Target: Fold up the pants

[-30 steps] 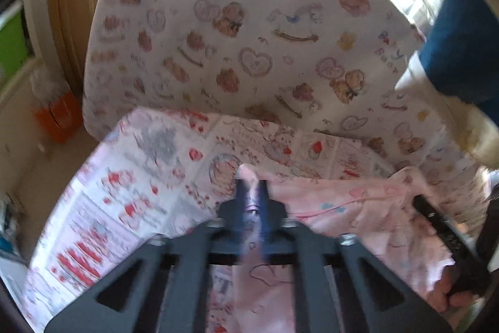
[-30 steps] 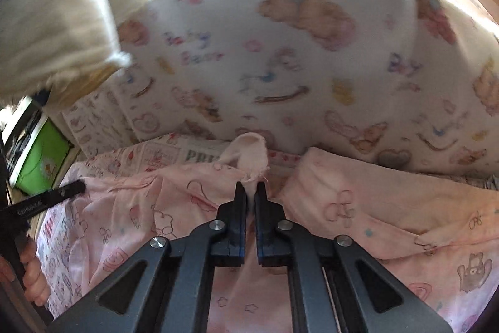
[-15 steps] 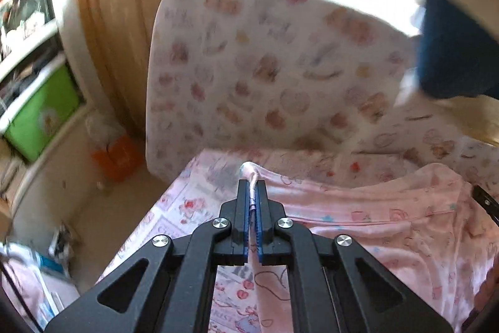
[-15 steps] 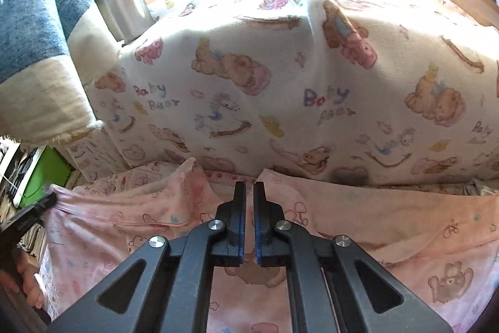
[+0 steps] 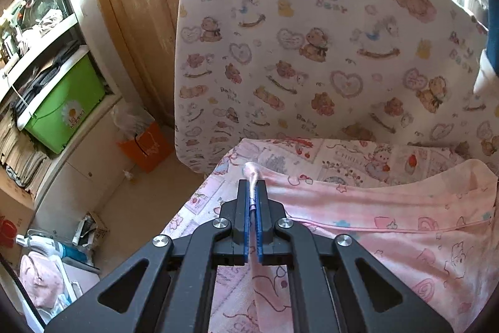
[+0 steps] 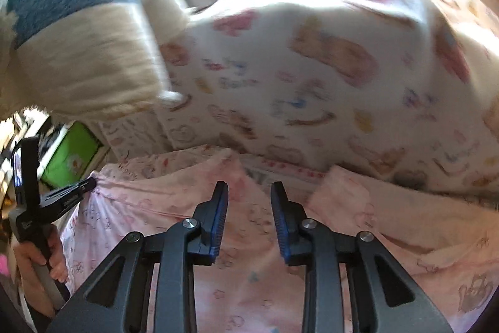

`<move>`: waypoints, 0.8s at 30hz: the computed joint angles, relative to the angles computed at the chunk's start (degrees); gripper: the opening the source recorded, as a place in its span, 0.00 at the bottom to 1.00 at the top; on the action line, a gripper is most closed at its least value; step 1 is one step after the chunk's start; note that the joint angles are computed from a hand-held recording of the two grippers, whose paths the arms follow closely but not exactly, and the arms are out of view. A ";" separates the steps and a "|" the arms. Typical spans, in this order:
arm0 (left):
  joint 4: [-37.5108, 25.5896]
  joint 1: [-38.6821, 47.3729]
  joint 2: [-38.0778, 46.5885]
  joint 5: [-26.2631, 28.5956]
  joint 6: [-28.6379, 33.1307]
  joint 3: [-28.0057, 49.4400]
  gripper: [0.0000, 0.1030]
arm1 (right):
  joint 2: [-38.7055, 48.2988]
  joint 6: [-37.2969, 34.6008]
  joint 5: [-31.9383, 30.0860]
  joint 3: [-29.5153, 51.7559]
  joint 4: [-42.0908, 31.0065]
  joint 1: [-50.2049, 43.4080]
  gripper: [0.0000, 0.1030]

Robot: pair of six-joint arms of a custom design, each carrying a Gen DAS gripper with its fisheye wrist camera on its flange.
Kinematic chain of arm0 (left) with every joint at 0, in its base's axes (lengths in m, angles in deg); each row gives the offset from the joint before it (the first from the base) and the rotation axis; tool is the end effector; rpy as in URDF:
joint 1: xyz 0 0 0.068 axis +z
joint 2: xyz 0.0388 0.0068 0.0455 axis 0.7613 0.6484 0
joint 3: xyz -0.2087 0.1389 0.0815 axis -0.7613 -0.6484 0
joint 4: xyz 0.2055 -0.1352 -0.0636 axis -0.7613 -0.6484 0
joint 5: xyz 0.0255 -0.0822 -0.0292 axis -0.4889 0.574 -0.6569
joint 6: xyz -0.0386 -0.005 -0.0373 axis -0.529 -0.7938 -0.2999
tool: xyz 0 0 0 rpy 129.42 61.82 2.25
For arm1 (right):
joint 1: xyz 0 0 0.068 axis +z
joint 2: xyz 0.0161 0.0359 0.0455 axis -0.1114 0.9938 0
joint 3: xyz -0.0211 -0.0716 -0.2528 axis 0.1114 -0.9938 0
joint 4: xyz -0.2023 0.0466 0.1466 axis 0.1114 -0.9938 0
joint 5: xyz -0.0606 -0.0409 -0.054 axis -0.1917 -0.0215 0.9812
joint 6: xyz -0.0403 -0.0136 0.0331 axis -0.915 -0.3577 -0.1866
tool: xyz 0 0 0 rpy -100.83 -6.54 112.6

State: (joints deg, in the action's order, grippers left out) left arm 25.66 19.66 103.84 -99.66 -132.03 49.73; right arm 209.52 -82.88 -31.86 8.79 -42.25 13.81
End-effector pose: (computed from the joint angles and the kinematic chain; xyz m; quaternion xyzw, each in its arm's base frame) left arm 0.2406 -0.1160 -0.0018 -0.3018 0.9042 0.1186 0.2778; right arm 0.3414 0.1369 0.0279 -0.2309 0.9068 0.1895 0.2973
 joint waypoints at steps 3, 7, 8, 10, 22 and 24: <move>2.34 0.69 -0.48 1.21 0.39 -1.30 0.03 | -2.76 -4.04 3.79 -0.56 -2.52 0.67 0.43; 2.60 0.25 -1.12 1.19 0.78 -1.55 0.03 | 0.84 -1.27 4.21 4.93 -6.75 3.19 0.43; 2.51 0.07 -1.17 0.91 0.84 -1.46 0.03 | 0.74 -2.20 4.11 5.54 -8.27 2.64 0.35; 3.76 0.16 -1.20 1.01 1.46 -1.84 0.03 | 2.76 -2.00 9.31 7.81 -9.13 5.04 0.03; -0.85 0.14 2.52 -0.21 1.33 2.99 0.03 | 7.53 4.77 11.58 11.50 -1.68 6.15 0.03; -3.24 -0.45 3.15 -1.54 1.09 4.38 0.04 | 7.89 4.62 11.70 10.80 0.11 5.93 0.11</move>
State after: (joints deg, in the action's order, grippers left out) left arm 22.42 19.21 106.99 -101.20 -130.94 54.11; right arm 217.41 -78.26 -20.16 19.59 -42.15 19.74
